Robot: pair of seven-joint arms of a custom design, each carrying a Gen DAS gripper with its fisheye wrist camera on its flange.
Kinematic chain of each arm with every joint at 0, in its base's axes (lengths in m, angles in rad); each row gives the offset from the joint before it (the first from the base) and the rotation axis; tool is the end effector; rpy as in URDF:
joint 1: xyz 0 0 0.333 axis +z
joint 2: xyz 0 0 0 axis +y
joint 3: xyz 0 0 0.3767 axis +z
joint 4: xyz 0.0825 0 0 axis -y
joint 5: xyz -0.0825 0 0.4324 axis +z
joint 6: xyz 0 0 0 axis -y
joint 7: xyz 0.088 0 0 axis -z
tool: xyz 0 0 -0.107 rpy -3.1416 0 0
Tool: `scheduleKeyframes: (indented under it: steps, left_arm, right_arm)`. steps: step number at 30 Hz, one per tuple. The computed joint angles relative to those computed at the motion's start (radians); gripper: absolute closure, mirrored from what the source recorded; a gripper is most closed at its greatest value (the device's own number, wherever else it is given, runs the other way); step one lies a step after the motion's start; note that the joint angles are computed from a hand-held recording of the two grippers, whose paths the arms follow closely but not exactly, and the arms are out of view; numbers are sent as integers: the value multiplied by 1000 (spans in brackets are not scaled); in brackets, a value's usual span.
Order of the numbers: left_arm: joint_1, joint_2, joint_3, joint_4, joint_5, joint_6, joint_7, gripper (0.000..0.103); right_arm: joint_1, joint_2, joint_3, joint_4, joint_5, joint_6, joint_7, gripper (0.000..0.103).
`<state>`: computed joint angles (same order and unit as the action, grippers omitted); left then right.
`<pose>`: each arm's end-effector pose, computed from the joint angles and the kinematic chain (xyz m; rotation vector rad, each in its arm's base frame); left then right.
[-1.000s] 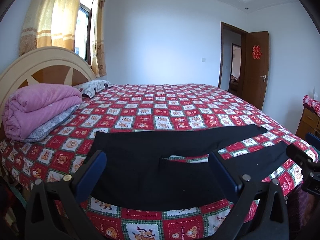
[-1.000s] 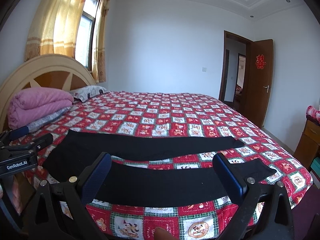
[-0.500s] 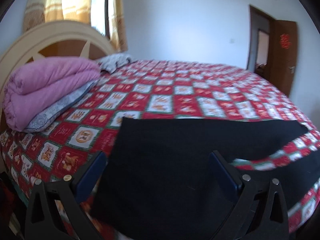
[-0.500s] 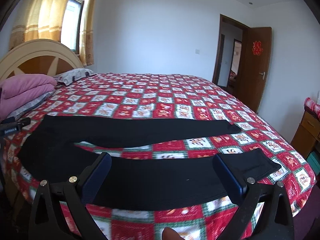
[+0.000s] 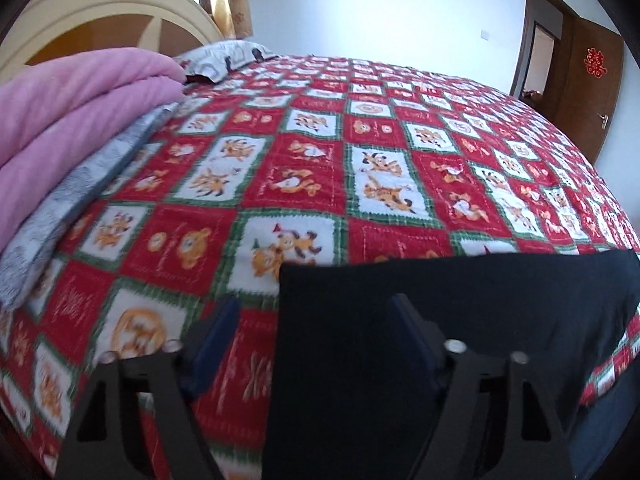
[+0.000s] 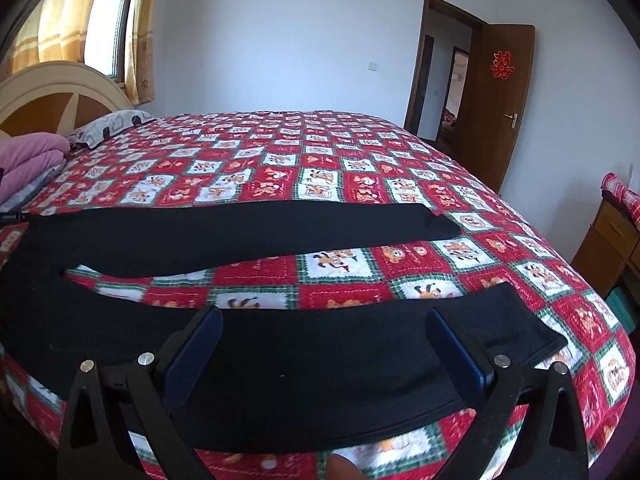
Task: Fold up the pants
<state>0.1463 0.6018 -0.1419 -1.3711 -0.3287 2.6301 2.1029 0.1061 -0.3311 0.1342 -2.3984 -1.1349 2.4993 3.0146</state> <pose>0.8444 0.0438 0.4743 -1.6124 2.0591 -0.8173 0.4819 0.1286 0.5173 -1.3907 2.0695 -1.1619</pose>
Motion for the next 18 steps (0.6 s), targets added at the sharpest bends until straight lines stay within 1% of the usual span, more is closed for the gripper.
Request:
scheduleKeyframes:
  steps: [1, 2, 4, 5, 6, 7, 8, 9, 11, 12, 14, 16, 18]
  left_arm:
    - [-5, 23, 4, 37, 10, -32, -8, 38]
    - [-15, 47, 16, 79, 28, -82, -27, 48]
    - [-15, 86, 18, 141, 41, -154, -42, 65]
    - [-19, 99, 25, 157, 54, -172, -52, 65]
    - [0, 99, 1, 148, 30, -161, -28, 66]
    - [13, 99, -14, 143, 12, -153, -11, 69]
    - [27, 101, -29, 144, -8, -156, 6, 74]
    - [29, 106, -30, 155, -15, -167, 9, 76]
    - [39, 119, -40, 181, -35, -189, 23, 81]
    - [37, 128, -36, 200, -36, -205, 19, 82]
    - [47, 138, -51, 218, -54, -222, 42, 87]
    - [40, 151, -44, 239, -52, -234, 40, 88]
    - [36, 156, -44, 241, -51, -225, 57, 89]
  right_arm:
    - [-4, 4, -6, 2, -4, 9, -4, 1]
    - [-10, 6, -13, 3, -10, 20, -9, 1]
    - [-25, 7, -32, 3, -18, 51, -17, 1]
    - [-34, 5, -39, 3, -19, 62, -19, 2]
    - [-48, 3, -49, 3, -25, 74, -18, 2]
    - [-61, 2, -57, 5, -29, 83, -20, 4]
    - [-73, 1, -65, 7, -29, 93, -26, 11]
    - [-87, 4, -81, 11, -20, 106, -46, 22]
    - [-110, 21, -121, 28, 44, 126, -121, 34]
    - [-123, 28, -132, 34, 68, 133, -147, 35]
    - [-158, 53, -151, 62, 104, 138, -183, 35]
    - [-186, 78, -169, 91, 140, 147, -217, 35]
    - [-212, 103, -188, 120, 181, 160, -247, 35]
